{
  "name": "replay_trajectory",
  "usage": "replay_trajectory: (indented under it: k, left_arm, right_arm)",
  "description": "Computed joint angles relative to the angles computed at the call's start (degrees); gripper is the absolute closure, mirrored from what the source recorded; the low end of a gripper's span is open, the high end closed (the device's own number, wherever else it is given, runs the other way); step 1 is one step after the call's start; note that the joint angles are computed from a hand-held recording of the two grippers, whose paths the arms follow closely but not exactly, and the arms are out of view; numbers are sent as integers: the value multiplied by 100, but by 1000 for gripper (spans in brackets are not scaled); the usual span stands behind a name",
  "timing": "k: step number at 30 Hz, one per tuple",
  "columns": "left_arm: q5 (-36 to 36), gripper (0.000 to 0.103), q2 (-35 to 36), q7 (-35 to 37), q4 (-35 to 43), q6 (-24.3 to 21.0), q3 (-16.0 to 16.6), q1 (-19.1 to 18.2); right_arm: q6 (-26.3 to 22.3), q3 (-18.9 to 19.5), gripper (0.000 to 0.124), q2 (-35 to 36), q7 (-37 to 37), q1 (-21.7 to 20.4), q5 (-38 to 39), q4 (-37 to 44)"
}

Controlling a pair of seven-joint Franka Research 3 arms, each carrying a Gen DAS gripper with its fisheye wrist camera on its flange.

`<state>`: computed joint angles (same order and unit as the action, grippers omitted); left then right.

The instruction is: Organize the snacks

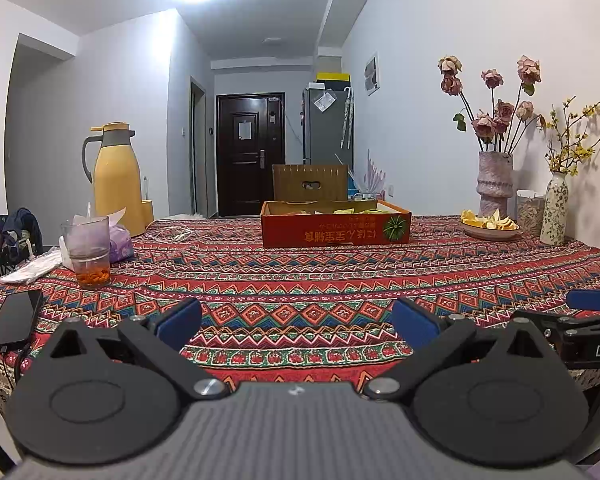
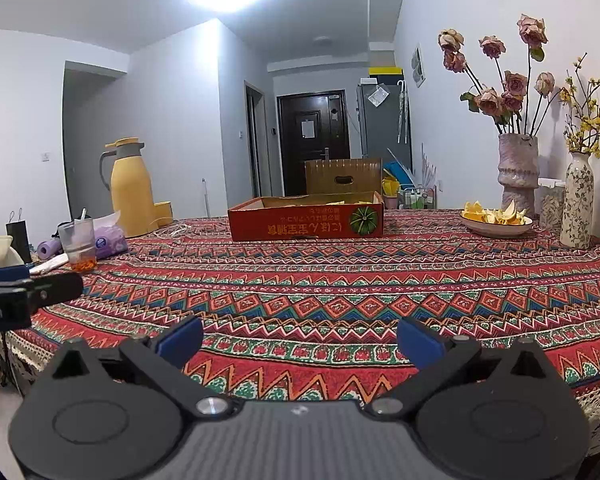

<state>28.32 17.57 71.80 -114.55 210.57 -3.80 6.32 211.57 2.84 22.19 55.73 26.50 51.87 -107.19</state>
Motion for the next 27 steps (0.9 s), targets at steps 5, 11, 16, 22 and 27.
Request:
replay_trajectory:
  k: [5, 11, 16, 22, 27]
  left_arm:
    - [1, 0, -8, 2, -2, -11, -3, 3]
    - [44, 0, -5, -34, 4, -20, -22, 27]
    - [60, 0, -33, -54, -20, -30, -19, 23]
    - [47, 0, -36, -43, -25, -25, -13, 15]
    - [53, 0, -46, -54, -34, -30, -14, 17]
  right_arm:
    - [5, -2, 21, 0, -5, 5, -4, -9]
    - [-20, 6, 21, -4, 33, -13, -54, -27]
    - [-28, -1, 21, -5, 62, -14, -70, -32]
    - [-55, -17, 21, -19, 105, -9, -100, -54]
    - [-64, -54, 21, -3, -10, 43, 7, -8]
